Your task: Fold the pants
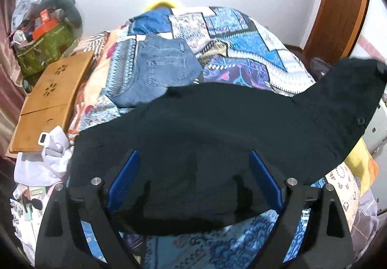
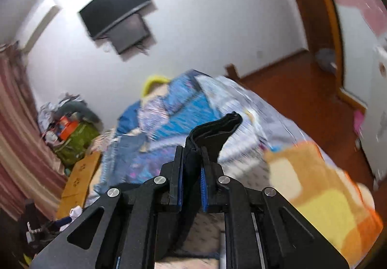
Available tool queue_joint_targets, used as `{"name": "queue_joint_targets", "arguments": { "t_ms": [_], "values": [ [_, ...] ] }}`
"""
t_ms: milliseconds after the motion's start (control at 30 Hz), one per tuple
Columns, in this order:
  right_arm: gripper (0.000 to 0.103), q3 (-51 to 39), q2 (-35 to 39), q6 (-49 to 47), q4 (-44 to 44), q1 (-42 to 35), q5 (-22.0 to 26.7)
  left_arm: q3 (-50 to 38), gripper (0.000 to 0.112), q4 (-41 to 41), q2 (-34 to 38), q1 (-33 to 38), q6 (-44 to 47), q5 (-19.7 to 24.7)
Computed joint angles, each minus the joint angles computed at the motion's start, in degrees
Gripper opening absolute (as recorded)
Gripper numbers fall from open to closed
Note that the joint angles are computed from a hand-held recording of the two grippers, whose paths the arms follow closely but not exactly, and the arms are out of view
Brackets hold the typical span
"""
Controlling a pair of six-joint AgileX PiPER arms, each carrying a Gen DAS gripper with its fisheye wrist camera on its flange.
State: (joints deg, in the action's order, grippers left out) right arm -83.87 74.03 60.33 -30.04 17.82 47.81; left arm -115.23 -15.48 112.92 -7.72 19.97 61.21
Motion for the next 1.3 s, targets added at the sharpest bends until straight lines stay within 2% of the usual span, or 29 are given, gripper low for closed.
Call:
{"name": "queue_joint_targets", "arguments": {
  "t_ms": [200,367,467,600,767,867,900,1000,1067,1200,1300],
  "values": [
    [0.01,-15.2,11.4,-10.3,6.6,3.0,-1.5,4.8,0.091,-4.0,-3.6,4.9,3.5,-1.8],
    [0.01,-30.9,24.8,-19.9,14.8,5.6,1.2,8.0,0.091,-6.5,-4.8,9.2,5.4,-1.9],
    [0.01,-35.8,31.2,-24.5,20.6,7.3,2.0,8.8,0.091,-5.9,-4.5,10.9,5.6,-1.6],
    [0.01,-45.6,41.8,-30.2,27.7,9.9,7.6,9.2,0.091,-4.6,-3.9,12.4,5.7,-1.0],
    [0.01,-51.7,51.4,-35.3,32.9,12.8,14.6,10.2,0.091,-5.0,-3.5,13.9,6.1,-1.0],
    [0.019,-56.4,55.5,-38.4,34.9,13.1,20.7,9.2,0.091,-5.1,-2.8,14.1,5.7,-0.1],
    [0.023,-55.9,55.0,-39.0,35.5,13.2,20.9,8.5,0.091,-4.9,-2.5,13.9,5.3,0.4],
    [0.045,-52.2,51.9,-41.8,38.3,11.8,20.3,6.2,0.091,-4.0,-1.3,13.0,4.5,1.3],
    [0.046,-49.9,49.7,-42.5,38.4,10.6,19.6,4.3,0.091,-3.7,-0.8,12.0,4.0,1.7],
    [0.046,-42.5,42.9,-42.1,37.3,8.4,15.1,-1.2,0.091,-3.3,0.9,9.9,2.8,3.0],
    [0.051,-38.8,38.5,-41.1,32.6,7.0,13.0,-7.6,0.092,-2.3,3.5,7.8,1.4,4.8]
  ]
}}
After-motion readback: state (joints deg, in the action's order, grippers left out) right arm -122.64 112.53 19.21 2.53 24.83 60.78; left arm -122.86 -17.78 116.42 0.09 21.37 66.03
